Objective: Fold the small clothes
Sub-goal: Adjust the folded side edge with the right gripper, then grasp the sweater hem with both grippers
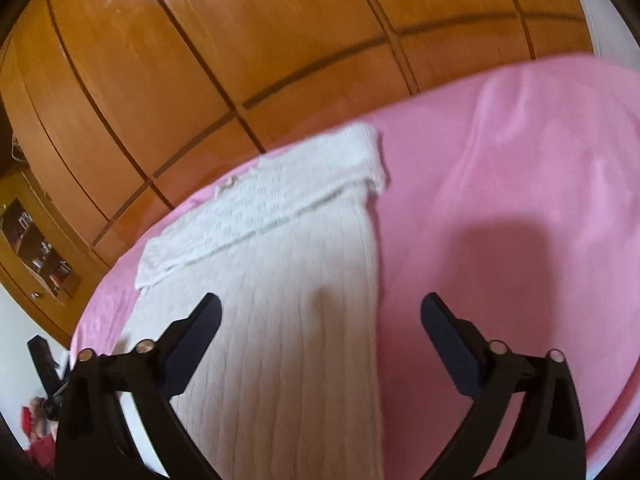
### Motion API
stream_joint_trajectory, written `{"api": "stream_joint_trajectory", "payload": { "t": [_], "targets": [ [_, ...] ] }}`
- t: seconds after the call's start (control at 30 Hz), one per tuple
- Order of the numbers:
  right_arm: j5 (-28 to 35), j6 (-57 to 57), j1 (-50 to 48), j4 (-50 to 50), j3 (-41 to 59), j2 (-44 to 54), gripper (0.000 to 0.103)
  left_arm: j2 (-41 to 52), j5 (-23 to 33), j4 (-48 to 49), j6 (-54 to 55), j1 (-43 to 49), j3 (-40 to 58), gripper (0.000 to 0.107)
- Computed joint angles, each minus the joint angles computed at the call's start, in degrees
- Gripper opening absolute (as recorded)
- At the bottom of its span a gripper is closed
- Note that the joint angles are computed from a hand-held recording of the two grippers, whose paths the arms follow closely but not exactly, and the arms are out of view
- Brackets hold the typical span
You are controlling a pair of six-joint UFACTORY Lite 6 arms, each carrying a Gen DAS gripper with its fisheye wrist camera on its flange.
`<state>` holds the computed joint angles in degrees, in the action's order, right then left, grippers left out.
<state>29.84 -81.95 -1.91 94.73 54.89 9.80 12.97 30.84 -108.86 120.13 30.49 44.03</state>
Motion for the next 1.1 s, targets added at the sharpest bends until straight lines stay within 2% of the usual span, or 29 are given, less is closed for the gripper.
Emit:
{"api": "stream_joint_trajectory", "payload": {
  "t": [0.1,0.2,0.33,0.43,0.5,0.57,0.63,0.7,0.83,1.1],
  "targets": [
    [6.52,6.43,-3.09,-4.39,-1.25,1.8,0.068,-0.11,-0.01,7.04,-4.86,0.2,0.37,0.098],
    [8.5,7.81,-4.07,-5.89,-2.37,1.69,0.067,-1.1,0.03,10.86,-6.32,1.35,0.16,0.098],
    [8.92,11.65,-3.49,-9.54,-2.24,0.84,0.067,-1.37,2.74,16.19,-10.27,4.98,0.6,0.097],
    [10.64,11.43,-4.57,-9.1,-3.39,0.63,0.065,-0.12,5.28,22.14,-15.14,7.75,1.81,0.085],
    [12.44,11.53,-5.91,-9.1,-4.3,0.54,0.058,0.52,6.35,25.29,-17.13,9.08,2.16,0.078],
    [15.02,11.87,-7.35,-9.0,-5.06,0.87,0.054,0.11,7.45,26.9,-17.25,10.15,1.6,0.075],
    [17.31,11.97,-8.59,-9.13,-5.74,1.06,0.052,0.61,10.45,29.92,-20.34,11.2,2.19,0.066],
    [20.03,12.56,-9.7,-9.73,-6.65,1.13,0.051,1.2,12.55,31.72,-23.02,11.5,2.53,0.061],
    [22.1,14.16,-10.34,-11.04,-7.98,0.31,0.049,1.03,12.78,33.62,-25.22,10.29,1.85,0.061],
    [25.74,16.74,-12.39,-14.07,-9.63,0.74,0.035,1.17,16.39,40.65,-30.64,11.46,1.49,0.061]
  ]
}}
